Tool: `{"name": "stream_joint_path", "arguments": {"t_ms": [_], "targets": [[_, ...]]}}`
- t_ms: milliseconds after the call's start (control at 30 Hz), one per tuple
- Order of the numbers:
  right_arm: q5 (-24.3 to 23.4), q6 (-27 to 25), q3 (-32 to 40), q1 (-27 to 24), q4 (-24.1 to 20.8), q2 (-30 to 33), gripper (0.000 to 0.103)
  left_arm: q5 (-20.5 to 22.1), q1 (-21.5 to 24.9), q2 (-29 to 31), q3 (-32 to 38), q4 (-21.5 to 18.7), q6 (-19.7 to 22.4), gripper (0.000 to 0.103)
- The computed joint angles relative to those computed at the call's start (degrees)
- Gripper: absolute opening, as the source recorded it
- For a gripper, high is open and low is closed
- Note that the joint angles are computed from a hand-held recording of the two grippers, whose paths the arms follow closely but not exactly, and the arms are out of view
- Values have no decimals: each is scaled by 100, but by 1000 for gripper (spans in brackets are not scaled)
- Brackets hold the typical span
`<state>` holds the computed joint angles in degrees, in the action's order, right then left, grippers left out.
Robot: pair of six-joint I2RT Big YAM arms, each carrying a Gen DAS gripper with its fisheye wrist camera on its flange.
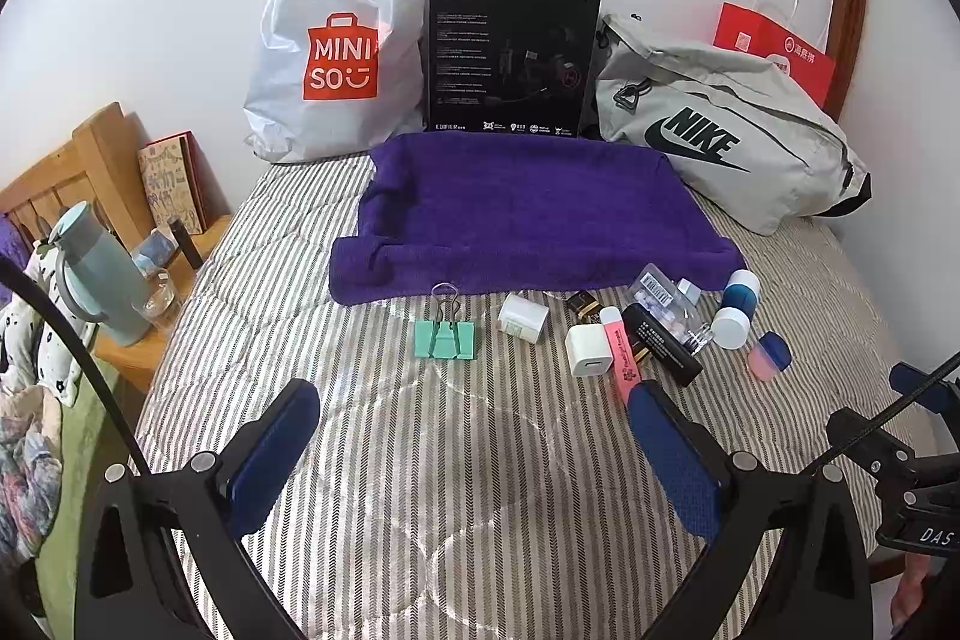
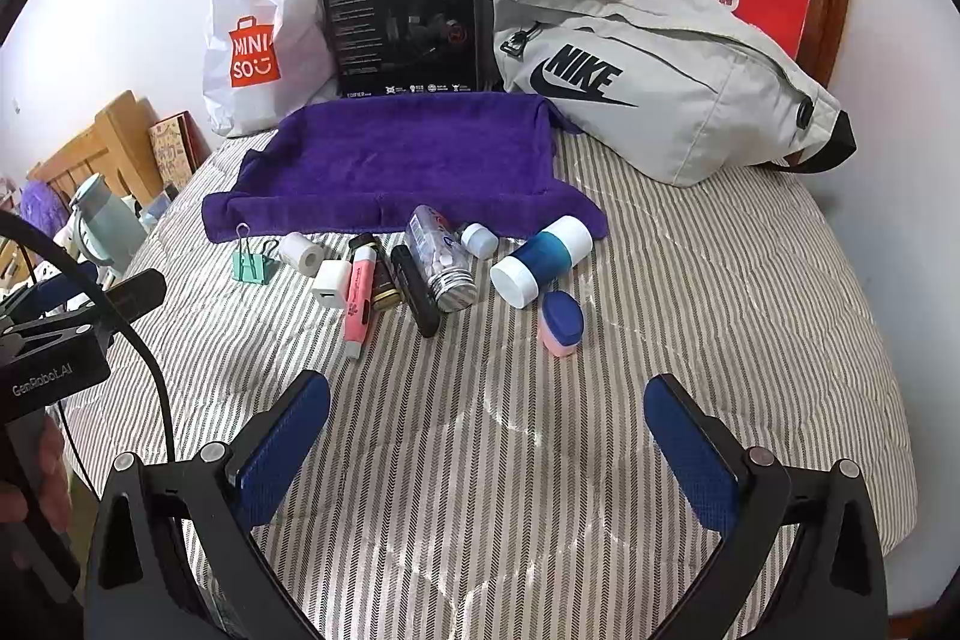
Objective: Organize rigid objects
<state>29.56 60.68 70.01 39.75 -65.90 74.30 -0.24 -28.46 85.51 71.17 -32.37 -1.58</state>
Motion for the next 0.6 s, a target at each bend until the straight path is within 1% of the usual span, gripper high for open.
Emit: {"name": "stream_joint_path", "arguments": {"t_ms": [267, 333, 400, 467, 600], "targets": [[-43, -79, -7, -76, 52, -2, 103, 65, 79, 224, 140, 39, 19, 103], [-58, -94, -35, -119, 84, -20, 103, 222, 150, 355, 206, 48, -7, 103], [-97, -99, -66, -179, 94, -27, 103, 267, 207, 489, 281, 32, -69, 103], [-148, -126, -96, -250, 102, -25, 103, 200, 229, 615, 338, 62, -98, 103], [-183, -202, -146, -367, 106, -1, 103, 25, 254, 987, 535, 47, -9, 103]]}}
